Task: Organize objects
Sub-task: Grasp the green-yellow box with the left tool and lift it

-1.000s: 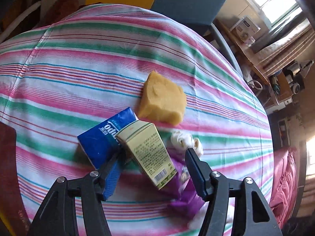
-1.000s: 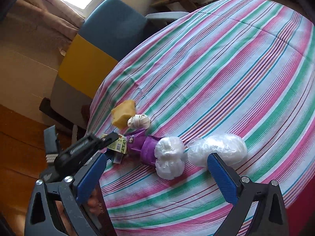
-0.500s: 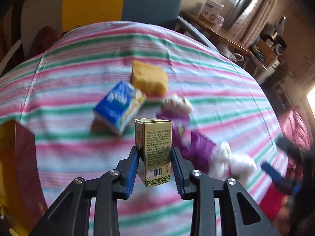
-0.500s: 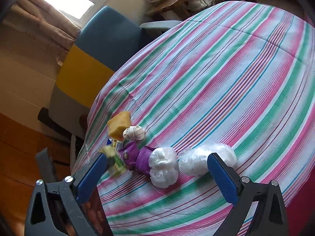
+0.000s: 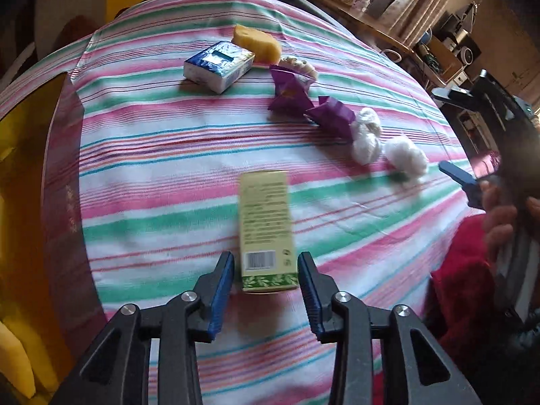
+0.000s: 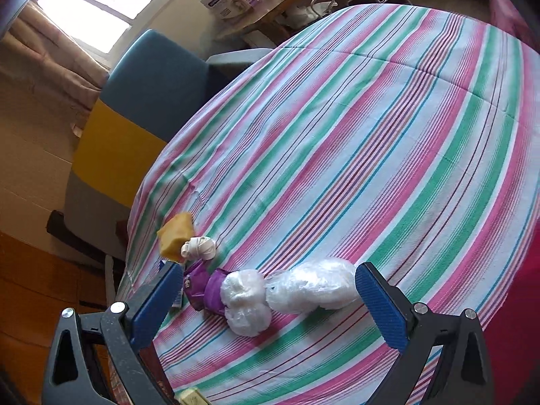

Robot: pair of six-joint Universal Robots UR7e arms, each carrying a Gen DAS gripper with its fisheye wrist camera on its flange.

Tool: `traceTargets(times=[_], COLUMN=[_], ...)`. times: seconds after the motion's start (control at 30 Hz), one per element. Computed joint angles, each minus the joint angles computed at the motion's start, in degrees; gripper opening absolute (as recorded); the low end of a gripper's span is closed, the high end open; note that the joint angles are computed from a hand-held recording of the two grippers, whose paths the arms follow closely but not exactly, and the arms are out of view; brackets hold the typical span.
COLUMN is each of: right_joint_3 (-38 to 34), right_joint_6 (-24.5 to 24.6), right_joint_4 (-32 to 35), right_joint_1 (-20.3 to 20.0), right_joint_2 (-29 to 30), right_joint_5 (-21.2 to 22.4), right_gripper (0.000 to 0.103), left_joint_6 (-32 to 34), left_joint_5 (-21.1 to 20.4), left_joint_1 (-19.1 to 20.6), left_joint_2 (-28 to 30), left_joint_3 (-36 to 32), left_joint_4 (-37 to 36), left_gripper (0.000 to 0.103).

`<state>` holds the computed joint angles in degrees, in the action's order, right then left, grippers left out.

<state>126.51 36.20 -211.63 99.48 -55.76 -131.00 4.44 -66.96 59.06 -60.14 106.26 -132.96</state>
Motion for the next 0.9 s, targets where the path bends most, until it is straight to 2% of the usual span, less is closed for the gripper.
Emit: traceTargets(times=[0.23, 0.33, 0.47, 0.67, 0.87, 0.9], right_joint_3=[-0.9, -1.4, -1.9, -0.6, -1.5, -2.0], right_joint_6=[2.1, 1.9, 1.7, 5.1, 5.2, 4.5], right_joint_4=[7.0, 9.0, 10.9, 12.1, 14.8, 15.5], right_joint_1=[-0.4, -0.4, -0.3, -1.8, -1.6, -1.4], right_joint_2=[-0.4, -0.4, -0.6, -1.8, -1.6, -1.3], right_joint_5=[-2.5, -2.9, -2.9, -0.7, -2.2, -2.5], right_gripper=[0.102, 0.101, 0.101, 0.101, 0.101, 0.099], left_joint_6=[5.5, 9.0, 10.4, 11.1, 10.4, 10.3], left_joint_5=[3.6, 3.7, 3.9, 2.4, 0.1, -0.3], left_joint_1=[-0.1, -0.2, -0.1, 0.4, 1.3, 1.5], left_joint_2=[2.8, 2.9, 2.9, 2.7, 2.4, 2.2], left_joint_3=[3.3, 5.3, 7.0, 7.6, 7.2, 7.2], left_joint_4=[-13.8, -18.2, -22.5, -24.6, -23.9, -23.9], left_gripper=[0.035, 0.035, 0.035, 0.035, 0.035, 0.035])
